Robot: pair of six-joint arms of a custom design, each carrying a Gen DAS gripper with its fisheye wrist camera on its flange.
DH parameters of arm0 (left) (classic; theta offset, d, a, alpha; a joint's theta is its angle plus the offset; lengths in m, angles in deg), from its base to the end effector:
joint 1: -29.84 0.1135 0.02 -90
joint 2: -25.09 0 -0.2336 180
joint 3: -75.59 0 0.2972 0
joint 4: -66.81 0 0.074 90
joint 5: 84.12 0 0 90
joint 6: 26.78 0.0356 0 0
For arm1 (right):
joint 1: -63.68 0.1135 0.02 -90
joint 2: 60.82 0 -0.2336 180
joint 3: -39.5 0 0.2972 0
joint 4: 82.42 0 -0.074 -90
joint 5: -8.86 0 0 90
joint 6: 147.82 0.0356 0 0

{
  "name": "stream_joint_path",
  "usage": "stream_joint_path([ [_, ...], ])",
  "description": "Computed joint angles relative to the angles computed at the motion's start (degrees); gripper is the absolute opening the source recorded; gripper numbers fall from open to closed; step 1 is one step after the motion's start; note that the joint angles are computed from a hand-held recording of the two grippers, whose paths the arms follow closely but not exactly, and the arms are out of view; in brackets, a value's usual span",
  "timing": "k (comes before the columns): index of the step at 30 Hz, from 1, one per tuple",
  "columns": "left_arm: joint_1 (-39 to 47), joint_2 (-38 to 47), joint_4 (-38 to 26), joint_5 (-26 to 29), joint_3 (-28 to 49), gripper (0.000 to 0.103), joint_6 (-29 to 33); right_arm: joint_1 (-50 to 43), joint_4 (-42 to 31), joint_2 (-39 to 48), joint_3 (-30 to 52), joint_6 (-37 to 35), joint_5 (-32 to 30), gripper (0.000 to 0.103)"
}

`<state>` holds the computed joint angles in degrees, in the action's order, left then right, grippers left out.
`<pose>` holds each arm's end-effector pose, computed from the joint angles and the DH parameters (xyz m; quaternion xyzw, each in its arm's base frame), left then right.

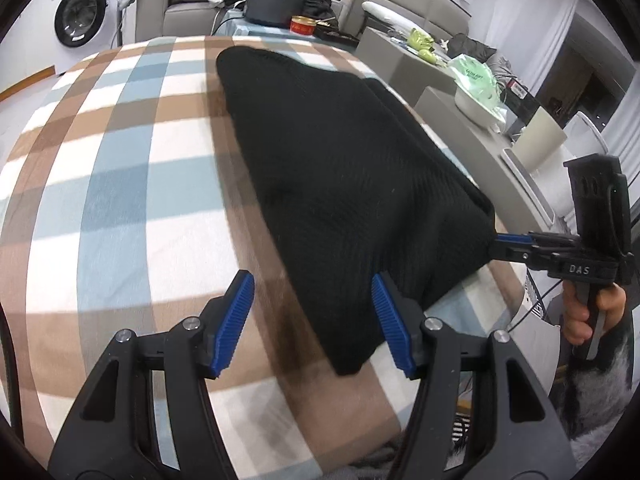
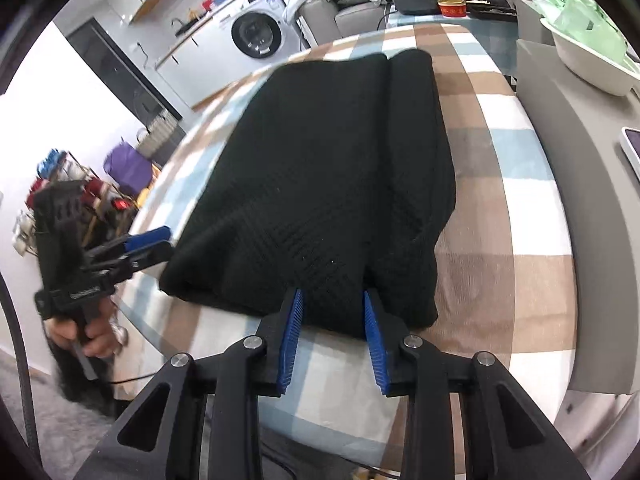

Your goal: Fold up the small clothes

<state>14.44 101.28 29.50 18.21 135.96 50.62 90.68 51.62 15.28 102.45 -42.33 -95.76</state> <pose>0.3021 -0.0911 0.1723 0.0570 0.9421 -0.1749 0.2804 0.2712 0.1483 0.1796 -0.1296 0.9478 0.2100 0.2018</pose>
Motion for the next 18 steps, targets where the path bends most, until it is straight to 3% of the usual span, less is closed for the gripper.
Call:
stream_joint_path([
  [1, 0.23, -0.69, -0.19, 0.23, -0.81, 0.058, -0.33, 0.47, 0.73, 0.33, -0.19, -1.10, 0.77, 0.032],
  [4, 1.29, -3.74, -0.90, 1.57, -3.25, 0.058, -1.02, 1.61, 1.40, 1.79, 0.54, -4.96, 3.16, 0.005],
  [10, 1.65, -7.46, -2.39, 1.30, -4.67, 0.060, -1.11, -0.63, -0.18, -6.44, 0.94, -8.15, 2.01, 0.005],
  [15, -0.43, -5.95, -1.52, 1.58, -3.74, 0.061, -1.96, -1.52, -4.00, 3.86, 3.60, -7.37, 6.96, 0.005],
  [18, -3.32, -2.84, -0.62, -0.95, -2.31, 0.064, -1.34, -2.22, -2.84, 3.79, 2.61, -6.61, 6.02, 0.005],
])
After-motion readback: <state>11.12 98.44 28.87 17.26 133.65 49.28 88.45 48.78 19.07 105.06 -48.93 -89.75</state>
